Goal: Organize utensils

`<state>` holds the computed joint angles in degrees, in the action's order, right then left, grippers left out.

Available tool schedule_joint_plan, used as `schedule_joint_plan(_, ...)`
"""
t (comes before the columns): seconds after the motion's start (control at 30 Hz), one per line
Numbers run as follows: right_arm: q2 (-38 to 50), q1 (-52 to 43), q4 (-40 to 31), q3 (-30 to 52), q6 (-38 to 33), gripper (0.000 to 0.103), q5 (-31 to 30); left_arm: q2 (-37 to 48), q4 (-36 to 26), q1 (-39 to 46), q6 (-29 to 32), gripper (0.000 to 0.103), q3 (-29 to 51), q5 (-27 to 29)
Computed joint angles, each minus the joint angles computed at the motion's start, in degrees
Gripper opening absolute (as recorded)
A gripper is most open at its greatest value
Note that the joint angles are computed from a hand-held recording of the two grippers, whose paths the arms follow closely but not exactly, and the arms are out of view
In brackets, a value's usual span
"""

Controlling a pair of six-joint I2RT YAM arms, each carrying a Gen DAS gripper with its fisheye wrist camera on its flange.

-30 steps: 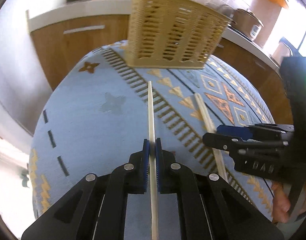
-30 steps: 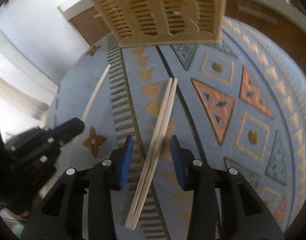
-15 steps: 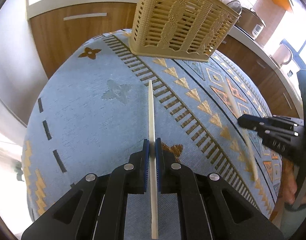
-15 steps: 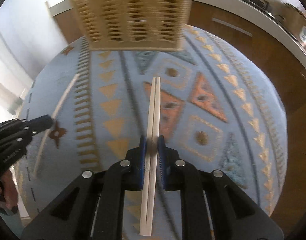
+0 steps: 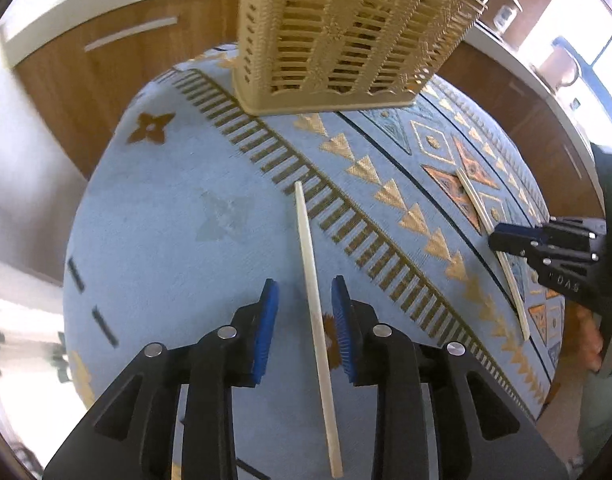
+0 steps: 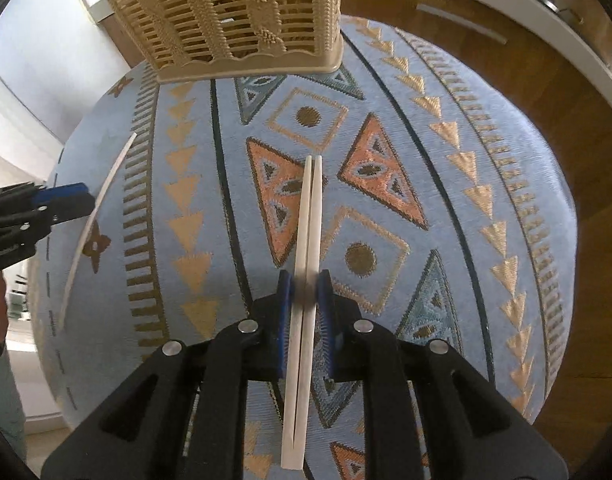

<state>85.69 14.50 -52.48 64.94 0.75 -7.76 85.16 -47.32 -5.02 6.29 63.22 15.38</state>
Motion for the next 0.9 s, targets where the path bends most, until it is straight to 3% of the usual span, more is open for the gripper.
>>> schedule_joint_plan(0.13,4.15,0.05,-3.73,5.16,-1.04,0.013,0.00,3.79,-2.25,-1.04,1.74,0.027,4.09,-1.19)
schedule_joint_plan(0.3,8.99,2.02,-8.04,11.01,-2.34,0.029,0.44,5.85,-4.80,-4.29,4.60,0.031,6.95,-5.75)
schedule_joint_plan(0.63,11.03,3.20,-10.05,14.04,-0.92,0.029,1.82,6.33,-5.17,-9.53,6.96,0.031,7.45,-13.70)
schedule_joint_plan(0.73,10.59,3.77,-8.72,13.25,0.56,0.029,3.07,6.45,-4.08,-12.03,5.81,0.027,7.08,-15.74)
schedule_joint_plan(0.77,10.37,4.17,-8.52,13.12,0.68,0.026,3.81,6.41,-4.12,-12.35,5.70,0.022,7.05,-15.58)
schedule_joint_plan(0.8,9.70,4.70,-7.96,12.15,0.97,0.013,4.54,6.33,-4.07,-12.60,5.46,0.020,6.97,-15.58)
schedule_joint_plan(0.83,9.64,4.90,-7.97,12.00,1.60,0.011,4.33,6.15,-3.72,-13.02,4.97,0.018,6.74,-15.81)
schedule_joint_plan(0.87,9.58,4.84,-8.06,11.90,2.04,0.010,3.43,5.96,-3.22,-13.54,4.52,0.008,6.40,-15.99)
schedule_joint_plan(0.9,9.09,5.27,-7.72,11.24,2.57,0.010,3.20,5.69,-2.51,-13.86,4.23,0.005,5.94,-16.50)
